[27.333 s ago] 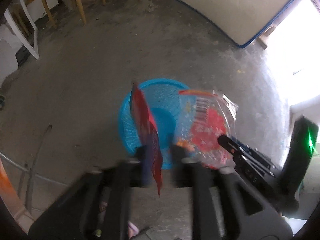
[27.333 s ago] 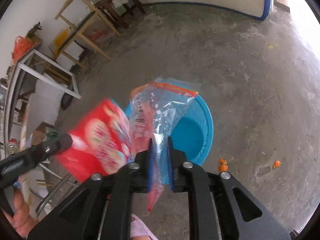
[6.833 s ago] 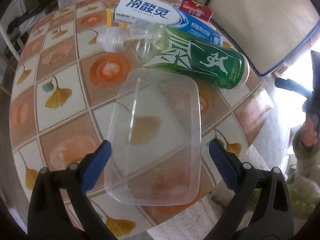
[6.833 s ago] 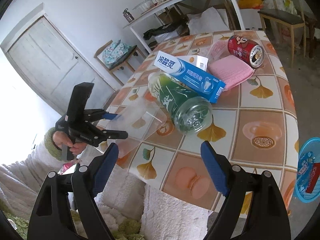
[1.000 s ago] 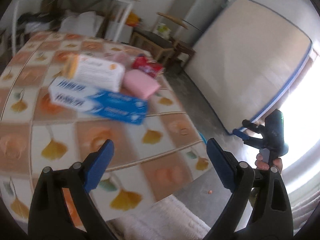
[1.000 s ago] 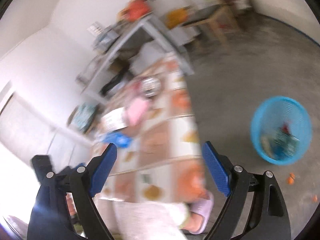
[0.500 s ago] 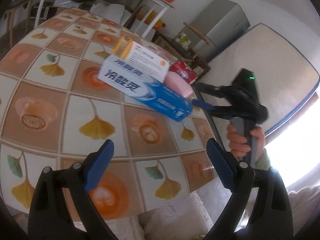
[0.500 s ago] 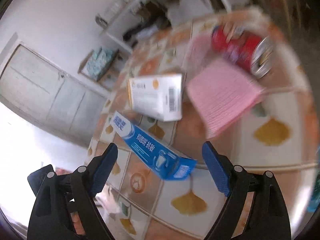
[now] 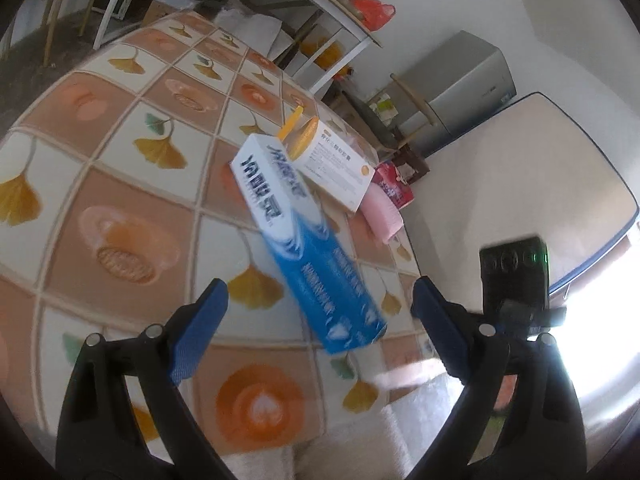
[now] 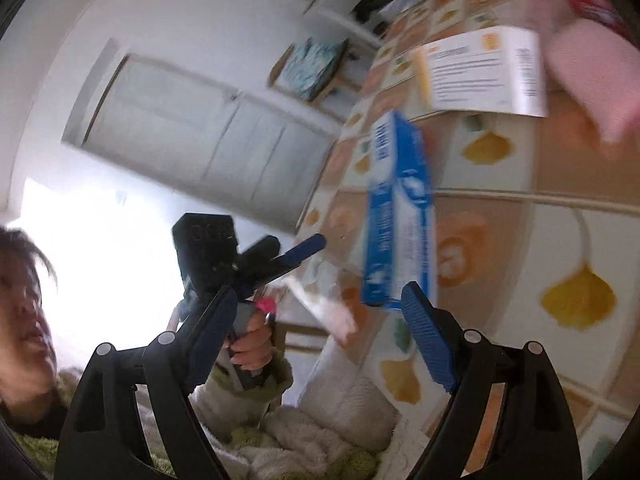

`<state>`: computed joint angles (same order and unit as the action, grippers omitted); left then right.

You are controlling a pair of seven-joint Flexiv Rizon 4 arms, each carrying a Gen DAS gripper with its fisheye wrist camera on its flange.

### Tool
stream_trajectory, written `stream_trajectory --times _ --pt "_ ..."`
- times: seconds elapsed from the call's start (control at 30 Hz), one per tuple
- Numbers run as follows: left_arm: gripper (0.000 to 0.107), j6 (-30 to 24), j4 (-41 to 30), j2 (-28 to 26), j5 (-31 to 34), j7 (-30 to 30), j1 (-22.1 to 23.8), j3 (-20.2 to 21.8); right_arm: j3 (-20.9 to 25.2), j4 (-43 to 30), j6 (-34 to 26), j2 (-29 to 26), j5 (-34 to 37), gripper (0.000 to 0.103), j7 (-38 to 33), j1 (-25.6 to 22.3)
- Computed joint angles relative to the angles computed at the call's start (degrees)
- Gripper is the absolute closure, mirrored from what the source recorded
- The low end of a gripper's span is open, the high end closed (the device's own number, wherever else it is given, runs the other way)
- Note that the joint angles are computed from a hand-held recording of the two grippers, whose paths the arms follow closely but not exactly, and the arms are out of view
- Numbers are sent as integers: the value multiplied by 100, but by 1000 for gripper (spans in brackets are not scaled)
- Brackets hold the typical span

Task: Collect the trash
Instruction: 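Grasp the blue toothpaste box with the left gripper while right gripper approaches the medicine box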

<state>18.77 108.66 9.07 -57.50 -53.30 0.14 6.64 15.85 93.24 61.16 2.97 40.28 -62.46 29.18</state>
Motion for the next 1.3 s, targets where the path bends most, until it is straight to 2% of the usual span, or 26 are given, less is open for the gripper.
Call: stream_trajectory --times 0.2,0.27,0.33,0.4,0.47,0.57,0.73,0.87,0.97,1.03,1.17,1.3 --pt "18 814 -648 -440 1438 -784 -203 -537 168 810 835 504 -599 21 1078 -9" --pt "23 1159 -835 -579 2205 -1097 -304 -685 227 1088 994 681 -992 21 1526 -22" --pt "31 1275 -986 -664 2840 -1324 -382 -748 222 1222 1007 781 -1345 21 1841 -5" --pt "39 1249 -1072 -724 3175 -1420 -441 -756 177 1288 861 862 -1729 21 2075 -3" --pt "42 1254 -1026 -705 3155 -1367 -475 -711 117 1211 643 817 -2133 21 2207 3" --pt "55 1290 -994 -604 3258 -1291 -470 -640 -84 811 -46 714 -2602 21 1921 43" --pt "64 1310 -806 -438 3107 -993 -427 -506 -222 -211 -1073 0 -3568 21 1408 -82" --pt "67 1253 -670 -306 2956 -743 -355 -403 -333 -1251 -1885 -841 -4130 21 910 -141" --pt "69 1146 -578 -226 2783 -559 -278 -305 -459 -1935 -2572 -1425 -4959 21 775 -42" --pt "71 1066 -497 -159 2660 -450 -208 -219 -556 -2556 -3014 -1921 -5239 21 487 20" --pt "71 1049 -272 -46 2361 -280 -102 -99 -715 -3545 -3523 -2663 -5226 21 288 17" --pt "71 1104 -124 55 2220 -170 -46 -60 -694 -4681 -4381 -3394 -4546 21 265 -170"
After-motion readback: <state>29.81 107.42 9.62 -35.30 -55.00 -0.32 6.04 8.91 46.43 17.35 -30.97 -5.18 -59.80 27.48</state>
